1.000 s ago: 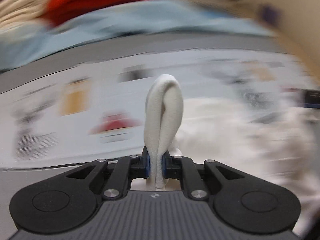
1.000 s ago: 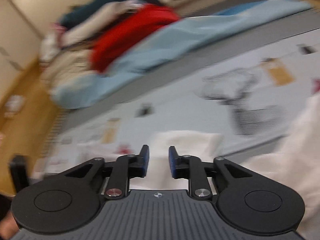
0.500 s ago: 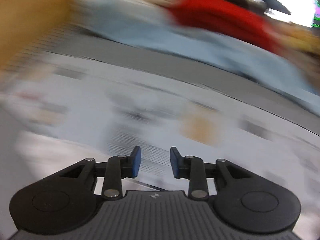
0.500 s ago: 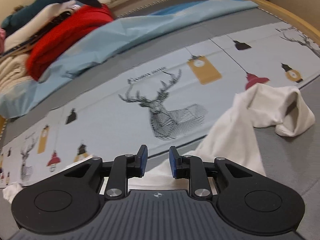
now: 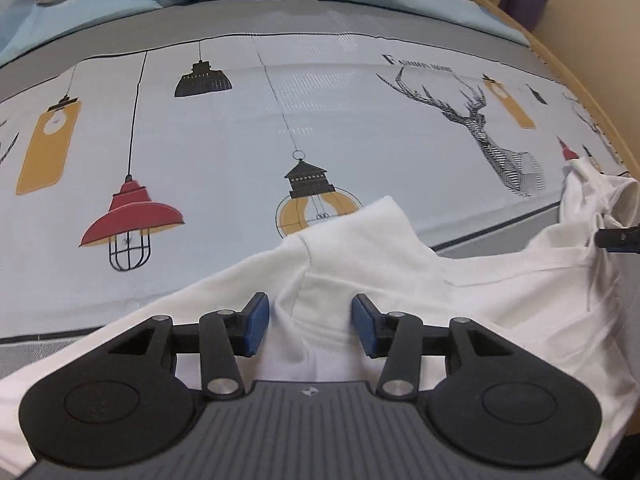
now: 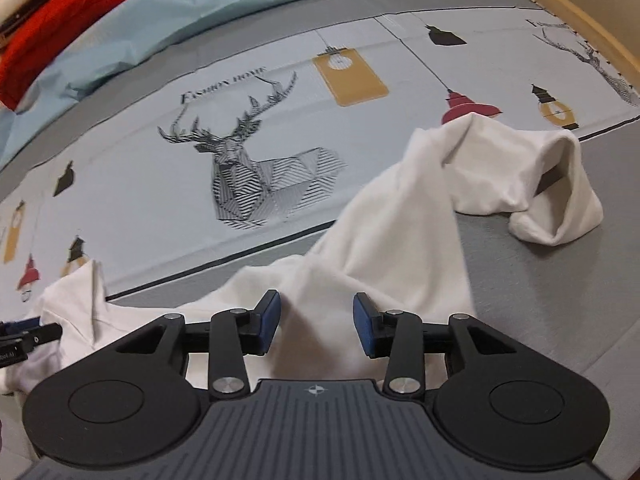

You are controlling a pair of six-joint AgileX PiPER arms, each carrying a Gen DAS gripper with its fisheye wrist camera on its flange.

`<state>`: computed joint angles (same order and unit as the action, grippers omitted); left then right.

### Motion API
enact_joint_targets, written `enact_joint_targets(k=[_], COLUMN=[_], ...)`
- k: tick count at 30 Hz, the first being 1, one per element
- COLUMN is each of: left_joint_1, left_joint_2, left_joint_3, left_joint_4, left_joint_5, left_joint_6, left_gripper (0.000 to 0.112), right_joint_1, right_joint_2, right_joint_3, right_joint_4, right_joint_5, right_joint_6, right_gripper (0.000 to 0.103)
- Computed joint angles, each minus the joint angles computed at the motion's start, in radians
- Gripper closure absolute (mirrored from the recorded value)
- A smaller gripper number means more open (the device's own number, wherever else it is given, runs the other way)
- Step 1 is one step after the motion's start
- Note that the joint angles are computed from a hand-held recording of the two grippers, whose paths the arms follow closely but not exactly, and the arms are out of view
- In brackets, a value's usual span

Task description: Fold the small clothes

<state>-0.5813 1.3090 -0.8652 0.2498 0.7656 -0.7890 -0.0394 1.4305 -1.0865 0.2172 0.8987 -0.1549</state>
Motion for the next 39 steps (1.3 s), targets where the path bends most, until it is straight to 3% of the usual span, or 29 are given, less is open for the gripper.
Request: enact_joint_targets(k=[3, 5, 6, 9, 14, 16, 19, 20, 21, 22, 23, 25, 28, 30, 34, 37, 39], left_joint_1=[0.008, 0.062, 0.096, 0.172, 0.210, 0.241, 0.269, 0.292, 0.301, 0.315, 0.339, 0.348, 0.395, 0.403, 0.401, 0.345, 0.333], left_joint_2=[0.005, -0.014, -0.032, -0.021, -0.091, -0.115, -0.166, -0.179, -0.178, -0.183, -0.198, -0.211, -0.194, -0.158, -0.073, 0.019, 0.021], left_joint_3=[-0.016, -0.038, -0.050, -0.086, -0.152, -0.184, -0.165, -0.160, -0.164, -0.156, -0.149, -0.146, -0.158, -0.153, -0.084, -0.047, -0.047], left_joint_4=[-0.005, -0.064, -0.097, -0.124, -0.077, -0.007, 0.245, 0.311, 0.337, 0.322, 0.268, 0.221, 0.003, -0.093, -0.188, -0.101, -0.076], left_joint_5=[0.026, 0.048, 0.069, 0.057, 0.131, 0.141, 0.061, 0.047, 0.051, 0.039, 0.016, 0.012, 0.014, 0.047, 0.066, 0.103, 0.105], left_joint_6=[0.017, 0.083, 0.129, 0.221, 0.254, 0.217, -0.044, -0.118, -0.166, -0.173, -0.141, -0.096, 0.144, 0.259, 0.373, 0.280, 0.230], left_gripper=[0.089, 0.105, 0.111, 0.111, 0.111, 0.111, 0.111, 0.107, 0.095, 0.092, 0.092, 0.092, 0.091, 0.091, 0.091, 0.092, 0.092], right_joint_1=[0.008, 0.024, 0.033, 0.039, 0.099, 0.140, 0.209, 0.229, 0.246, 0.255, 0.253, 0.215, 0.159, 0.107, 0.007, 0.037, 0.030], right_joint_2=[0.020, 0.027, 0.027, -0.002, -0.036, -0.007, 0.099, 0.146, 0.202, 0.238, 0.249, 0.209, 0.130, 0.118, 0.205, 0.189, 0.160], right_joint_3=[0.002, 0.001, -0.005, -0.037, -0.148, -0.217, -0.357, -0.413, -0.481, -0.535, -0.549, -0.474, -0.292, -0.195, -0.142, -0.043, -0.006], right_joint_4=[-0.005, -0.007, -0.021, 0.003, 0.062, 0.083, 0.081, 0.079, 0.038, -0.012, -0.023, 0.060, 0.110, 0.130, 0.176, -0.003, 0.018], right_joint_5=[-0.014, -0.028, -0.033, -0.059, -0.159, -0.244, -0.360, -0.373, -0.346, -0.293, -0.273, -0.309, -0.344, -0.302, -0.113, -0.144, -0.164], right_joint_6=[-0.033, -0.041, -0.018, 0.016, 0.035, 0.036, 0.049, 0.060, 0.104, 0.158, 0.189, 0.131, -0.002, -0.054, -0.103, -0.076, -0.160], right_gripper=[0.068, 0.100, 0.100, 0.101, 0.101, 0.101, 0.100, 0.097, 0.092, 0.080, 0.078, 0.076, 0.065, 0.065, 0.066, 0.067, 0.068])
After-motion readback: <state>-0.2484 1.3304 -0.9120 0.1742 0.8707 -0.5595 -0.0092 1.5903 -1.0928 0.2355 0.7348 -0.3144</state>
